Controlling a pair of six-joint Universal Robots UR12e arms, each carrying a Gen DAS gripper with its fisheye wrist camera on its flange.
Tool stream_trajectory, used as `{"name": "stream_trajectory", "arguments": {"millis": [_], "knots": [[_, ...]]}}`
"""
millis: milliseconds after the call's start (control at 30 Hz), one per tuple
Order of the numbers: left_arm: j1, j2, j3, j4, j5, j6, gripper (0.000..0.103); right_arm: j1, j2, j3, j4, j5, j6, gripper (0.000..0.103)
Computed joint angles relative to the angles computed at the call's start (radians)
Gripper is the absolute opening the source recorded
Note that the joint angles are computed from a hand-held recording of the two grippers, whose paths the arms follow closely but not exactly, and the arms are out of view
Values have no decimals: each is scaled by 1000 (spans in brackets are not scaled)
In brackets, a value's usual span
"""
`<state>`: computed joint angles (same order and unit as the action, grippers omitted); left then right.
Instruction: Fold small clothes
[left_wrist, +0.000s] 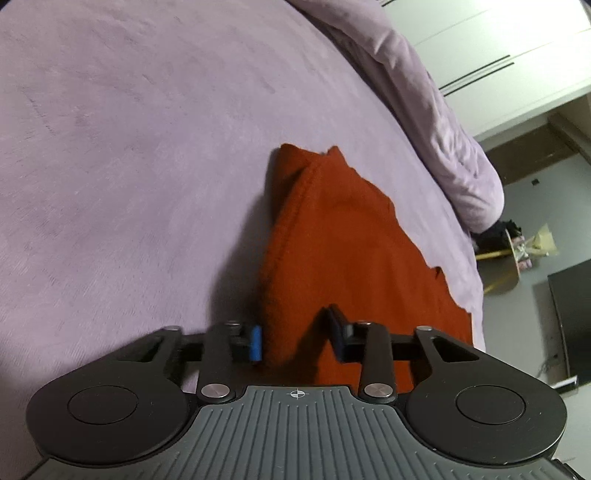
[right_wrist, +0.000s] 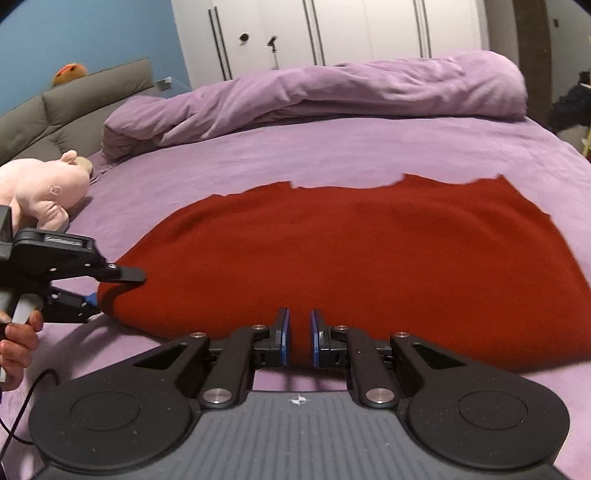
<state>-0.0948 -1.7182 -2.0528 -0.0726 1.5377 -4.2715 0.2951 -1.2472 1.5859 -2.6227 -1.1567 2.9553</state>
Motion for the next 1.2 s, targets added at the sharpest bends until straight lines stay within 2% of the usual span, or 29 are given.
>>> {"name": "stream_trajectory", "arguments": {"millis": [33, 233, 433, 533, 567, 633, 733, 833, 1000, 1100, 1200], "knots": [[3, -6, 0, 13, -3, -4, 29, 3, 7, -8, -4, 6, 10, 11], [-1, -19, -1, 53, 13, -17, 22, 36, 52, -51, -5, 18, 45, 11], [-1, -12, -5, 70, 20, -26, 21, 58, 69, -62, 11, -12, -44, 11], [-5, -11, 0, 61, 31, -14, 20, 46, 53, -37, -51, 3, -17, 11], [-7, -11, 3, 55, 36, -11, 20, 45, 51, -36, -37, 4, -22, 11], [-9, -11, 7, 43, 40, -17, 20, 46, 53, -47, 61, -4, -64, 11], [-11, -6, 11, 35, 44, -17, 19, 34, 42, -36, 48, 25, -95, 10], [-20, 1, 34, 0, 69, 28, 18, 10, 25, -14, -9, 71, -32, 11], [-52, -4, 108, -68, 120, 135, 17, -34, -10, 30, -112, 53, 89, 11], [-86, -31, 178, -78, 152, 244, 16, -62, -28, 56, -164, 26, 153, 11], [-139, -89, 290, -131, 185, 405, 15, -84, -39, 73, -192, -1, 207, 11]]}}
